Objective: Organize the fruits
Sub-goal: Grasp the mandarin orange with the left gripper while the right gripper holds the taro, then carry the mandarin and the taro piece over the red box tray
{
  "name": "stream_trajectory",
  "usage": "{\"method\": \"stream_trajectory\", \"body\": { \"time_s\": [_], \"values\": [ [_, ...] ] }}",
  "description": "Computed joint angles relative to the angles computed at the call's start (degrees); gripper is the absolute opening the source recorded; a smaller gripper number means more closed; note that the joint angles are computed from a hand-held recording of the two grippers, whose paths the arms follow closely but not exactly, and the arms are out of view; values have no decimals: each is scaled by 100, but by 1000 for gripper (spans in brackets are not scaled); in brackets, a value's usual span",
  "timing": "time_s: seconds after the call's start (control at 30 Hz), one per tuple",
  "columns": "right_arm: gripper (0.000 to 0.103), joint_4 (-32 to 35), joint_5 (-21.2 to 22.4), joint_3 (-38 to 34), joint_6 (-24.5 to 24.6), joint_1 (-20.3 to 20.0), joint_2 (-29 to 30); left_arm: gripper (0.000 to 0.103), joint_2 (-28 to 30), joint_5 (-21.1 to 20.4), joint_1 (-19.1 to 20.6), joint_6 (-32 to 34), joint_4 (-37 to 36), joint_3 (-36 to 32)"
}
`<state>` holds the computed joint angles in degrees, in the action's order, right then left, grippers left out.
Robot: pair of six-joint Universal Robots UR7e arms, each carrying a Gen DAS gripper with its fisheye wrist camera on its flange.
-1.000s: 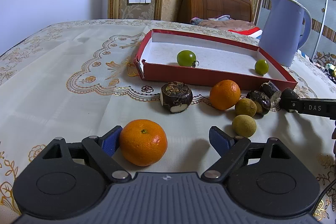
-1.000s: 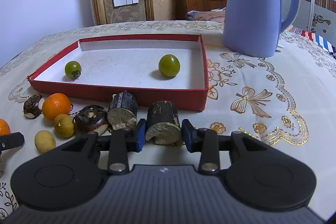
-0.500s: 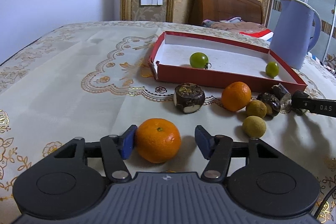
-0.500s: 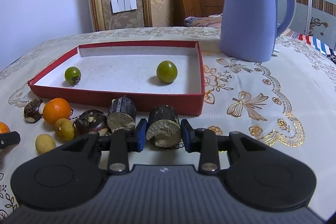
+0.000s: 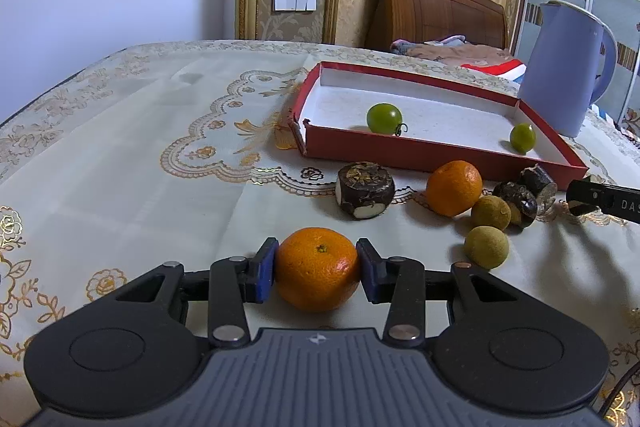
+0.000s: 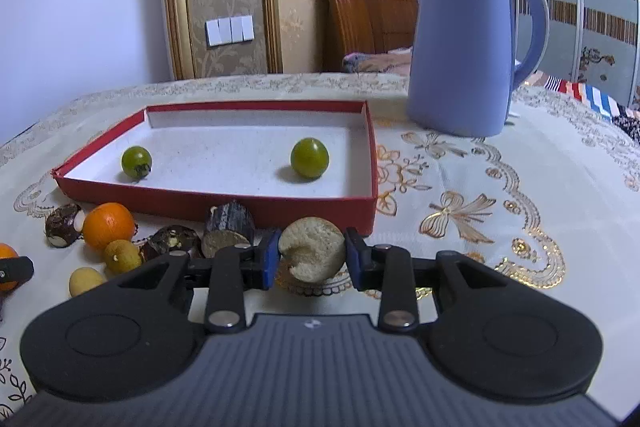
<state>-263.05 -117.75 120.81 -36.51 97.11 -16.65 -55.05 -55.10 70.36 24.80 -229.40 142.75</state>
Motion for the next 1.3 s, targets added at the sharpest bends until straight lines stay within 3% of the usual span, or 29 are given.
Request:
{"method": "stream_trajectory", "body": {
  "time_s": [1.1, 1.3],
  "values": [
    [32, -799, 319, 39, -270, 32, 161, 41, -26, -34, -415, 105, 113, -43],
    [32, -1198, 317, -135, -767, 202, 131, 41, 13, -24, -516, 132, 393, -374]
  ]
}}
